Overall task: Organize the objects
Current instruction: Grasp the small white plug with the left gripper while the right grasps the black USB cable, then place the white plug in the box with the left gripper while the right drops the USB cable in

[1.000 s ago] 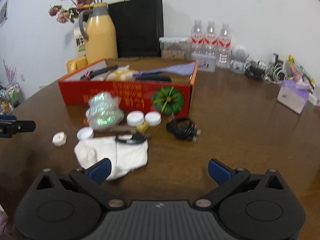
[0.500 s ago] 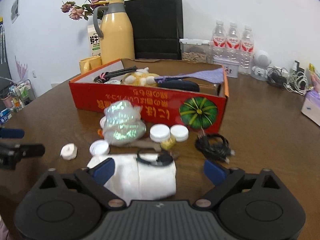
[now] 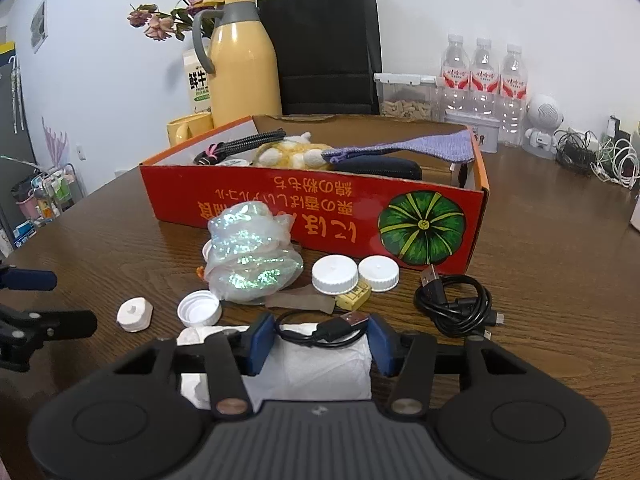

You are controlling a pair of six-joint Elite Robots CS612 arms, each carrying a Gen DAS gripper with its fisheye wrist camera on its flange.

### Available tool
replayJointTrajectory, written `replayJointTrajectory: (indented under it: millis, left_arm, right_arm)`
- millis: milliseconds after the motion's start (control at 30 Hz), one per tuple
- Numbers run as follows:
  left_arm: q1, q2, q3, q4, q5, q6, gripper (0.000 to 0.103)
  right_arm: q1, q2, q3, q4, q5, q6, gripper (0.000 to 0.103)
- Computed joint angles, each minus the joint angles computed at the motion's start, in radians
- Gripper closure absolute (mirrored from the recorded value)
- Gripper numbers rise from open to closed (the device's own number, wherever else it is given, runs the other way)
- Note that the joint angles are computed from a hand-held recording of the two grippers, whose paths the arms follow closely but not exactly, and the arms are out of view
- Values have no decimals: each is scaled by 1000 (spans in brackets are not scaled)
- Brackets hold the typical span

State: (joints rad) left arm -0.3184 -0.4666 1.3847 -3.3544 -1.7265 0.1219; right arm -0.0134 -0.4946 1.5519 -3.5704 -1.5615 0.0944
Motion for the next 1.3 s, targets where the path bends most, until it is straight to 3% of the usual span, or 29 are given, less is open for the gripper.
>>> replayJointTrajectory:
  millis: [433, 533, 667, 700, 767, 1300]
  left_arm:
    - [-14, 20, -27, 8, -21, 36, 0]
    - [-18, 26, -36, 5, -28, 49, 8]
    - [-20, 32, -45, 12, -41, 65, 45]
    - [-20, 33, -44, 4, -47, 70, 62]
    - [-16, 34, -44, 0, -80, 71, 75]
    - [-9, 28, -43, -66, -113, 52, 75]
  right_arm:
    - [3, 6, 32, -137, -52, 26, 54]
    - [4, 7, 32, -147, -60, 23, 54]
    - [7, 8, 32, -151, -64, 20, 54]
    - [7, 8, 32, -151, -64, 20, 54]
    - [7, 9, 32, -152, -62, 18, 54]
    - [12, 10, 44, -219, -80, 5, 54]
